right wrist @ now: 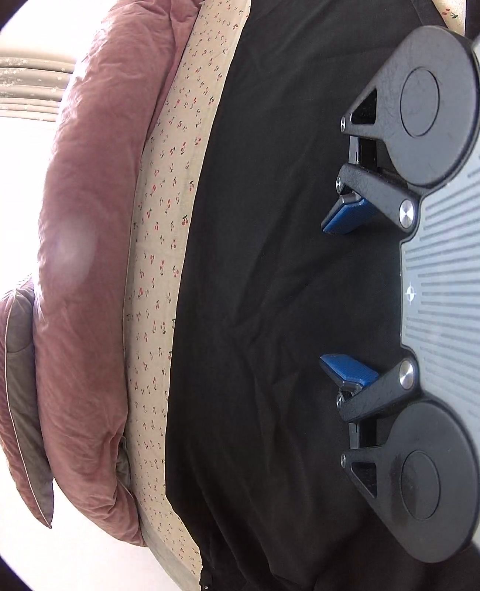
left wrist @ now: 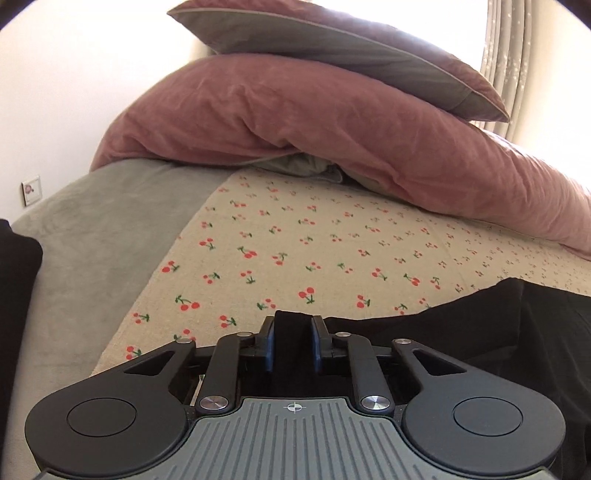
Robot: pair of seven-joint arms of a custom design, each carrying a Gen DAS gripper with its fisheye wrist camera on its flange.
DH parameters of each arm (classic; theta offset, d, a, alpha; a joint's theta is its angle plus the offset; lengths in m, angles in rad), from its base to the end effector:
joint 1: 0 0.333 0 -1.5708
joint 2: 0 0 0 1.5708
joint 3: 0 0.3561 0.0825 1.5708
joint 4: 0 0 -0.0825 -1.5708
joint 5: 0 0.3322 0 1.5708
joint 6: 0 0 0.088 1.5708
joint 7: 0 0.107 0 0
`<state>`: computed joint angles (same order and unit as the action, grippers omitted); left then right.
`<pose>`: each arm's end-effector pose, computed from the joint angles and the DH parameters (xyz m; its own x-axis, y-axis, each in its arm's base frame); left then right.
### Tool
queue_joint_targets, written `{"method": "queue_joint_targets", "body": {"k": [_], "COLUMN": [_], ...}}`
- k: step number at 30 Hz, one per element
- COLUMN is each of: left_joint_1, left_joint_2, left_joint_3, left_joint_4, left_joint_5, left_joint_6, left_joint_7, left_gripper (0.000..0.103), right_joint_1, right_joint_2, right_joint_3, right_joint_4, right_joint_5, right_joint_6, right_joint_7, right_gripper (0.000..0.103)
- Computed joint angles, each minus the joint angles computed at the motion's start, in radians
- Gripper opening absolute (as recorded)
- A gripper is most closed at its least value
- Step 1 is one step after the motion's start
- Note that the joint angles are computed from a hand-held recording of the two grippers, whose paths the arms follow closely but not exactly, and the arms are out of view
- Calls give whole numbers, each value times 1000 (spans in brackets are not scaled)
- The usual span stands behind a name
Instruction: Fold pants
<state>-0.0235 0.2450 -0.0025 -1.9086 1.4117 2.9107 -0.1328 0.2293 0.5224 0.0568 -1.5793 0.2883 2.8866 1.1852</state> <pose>0.5965 -0.0758 0.4842 0.3212 -0.9403 0.1125 -0.5093 -0.2717 -0.8166 0.6922 0.1762 0.4878 0.3930 -0.9195 -0.0023 -0.6403 -0.2719 -0.7184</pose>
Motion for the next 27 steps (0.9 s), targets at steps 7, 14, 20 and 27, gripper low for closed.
{"method": "queue_joint_targets", "body": {"k": [7, 14, 20, 27], "left_joint_1": [-89, -159, -143, -185], "left_joint_2": [31, -16, -53, -75], "left_joint_3": [-38, -75, -98, -107], "left_joint_4": [67, 68, -30, -115], "left_joint_5": [-134, -127, -81, -60], "left_joint_6": [-385, -505, -181, -301], "left_joint_7": [201, 194, 24, -40], "left_gripper": [37, 67, 77, 77], "right_joint_1": [14, -21, -67, -130], "right_joint_2": [-1, -31, -22, -34], "right_joint_3": [-16, 36, 121, 126], "right_joint_4": [-3, -32, -27, -120], "right_joint_5": [-9, 38, 123, 186], "right_joint_6": [4, 34, 26, 142], "right_joint_7": [20, 3, -101, -146], "right_gripper": [75, 77, 80, 80]}}
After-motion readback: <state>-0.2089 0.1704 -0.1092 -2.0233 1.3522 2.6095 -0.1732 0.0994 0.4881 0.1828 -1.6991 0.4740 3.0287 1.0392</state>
